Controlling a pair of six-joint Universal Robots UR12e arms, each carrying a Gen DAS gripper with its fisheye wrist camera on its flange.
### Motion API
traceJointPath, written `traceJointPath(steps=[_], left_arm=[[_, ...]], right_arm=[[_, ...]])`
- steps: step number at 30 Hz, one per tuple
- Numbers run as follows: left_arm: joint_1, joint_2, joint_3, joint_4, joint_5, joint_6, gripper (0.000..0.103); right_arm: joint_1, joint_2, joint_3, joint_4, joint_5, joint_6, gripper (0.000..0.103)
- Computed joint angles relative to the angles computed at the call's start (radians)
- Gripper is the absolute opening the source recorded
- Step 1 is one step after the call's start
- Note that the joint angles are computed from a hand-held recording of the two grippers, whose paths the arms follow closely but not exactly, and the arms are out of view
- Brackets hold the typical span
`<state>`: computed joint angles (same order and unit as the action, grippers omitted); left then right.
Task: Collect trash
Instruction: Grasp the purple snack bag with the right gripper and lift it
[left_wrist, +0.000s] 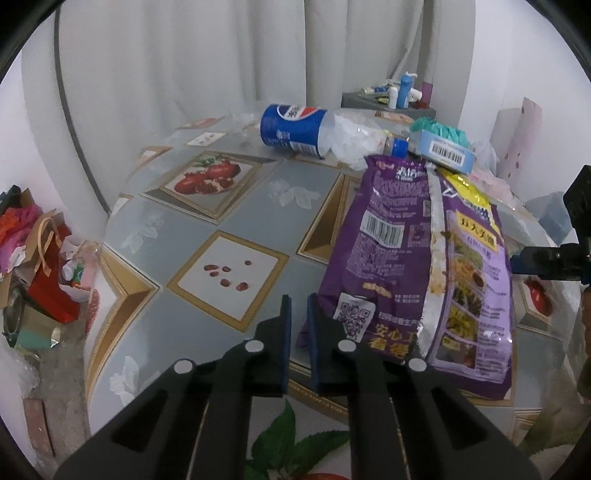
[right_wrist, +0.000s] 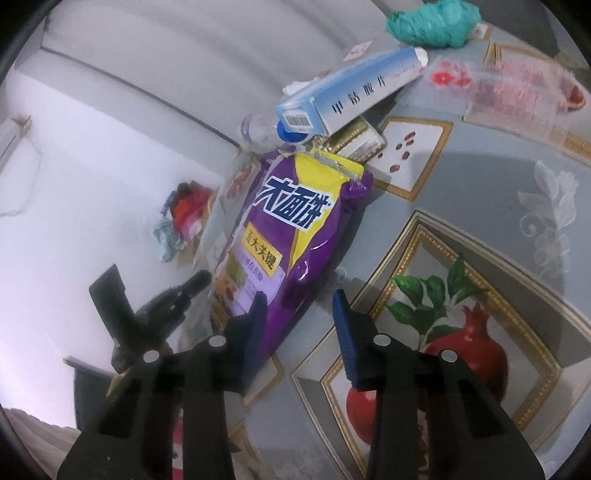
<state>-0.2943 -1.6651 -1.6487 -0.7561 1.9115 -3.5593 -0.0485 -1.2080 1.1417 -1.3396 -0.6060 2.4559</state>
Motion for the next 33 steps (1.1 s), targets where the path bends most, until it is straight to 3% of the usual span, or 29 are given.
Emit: traceJointPath(steps=[4, 8, 18, 24, 33], left_arm=[[0.006, -0.005, 0.004, -0.019, -0.023, -0.001, 0.007], [0.008, -0.006, 0.002, -0.017, -0.030, 0.001, 0.007], [0.010, -0.009, 0.006, -0.019, -0.033, 0.006, 0.007], [0.009, -0.010, 0.006, -0.016, -0.036, 0.009, 0.007], [0.016, 0.011, -0.013, 0.009, -0.057, -0.004, 0.007]], right_arm=[[0.002, 0.009, -0.011, 0.047, 0.022, -0.013, 0.025], [0.000, 0.013, -0.023, 0.088, 0.027, -0.048, 0.023], [-0.002, 0.020, -0.030, 0.115, 0.050, -0.038, 0.015], [-0.015, 0.016, -0.023, 0.121, 0.070, -0.045, 0.007], [-0.051, 0.021, -0.041, 0.175, 0.063, -0.094, 0.005]])
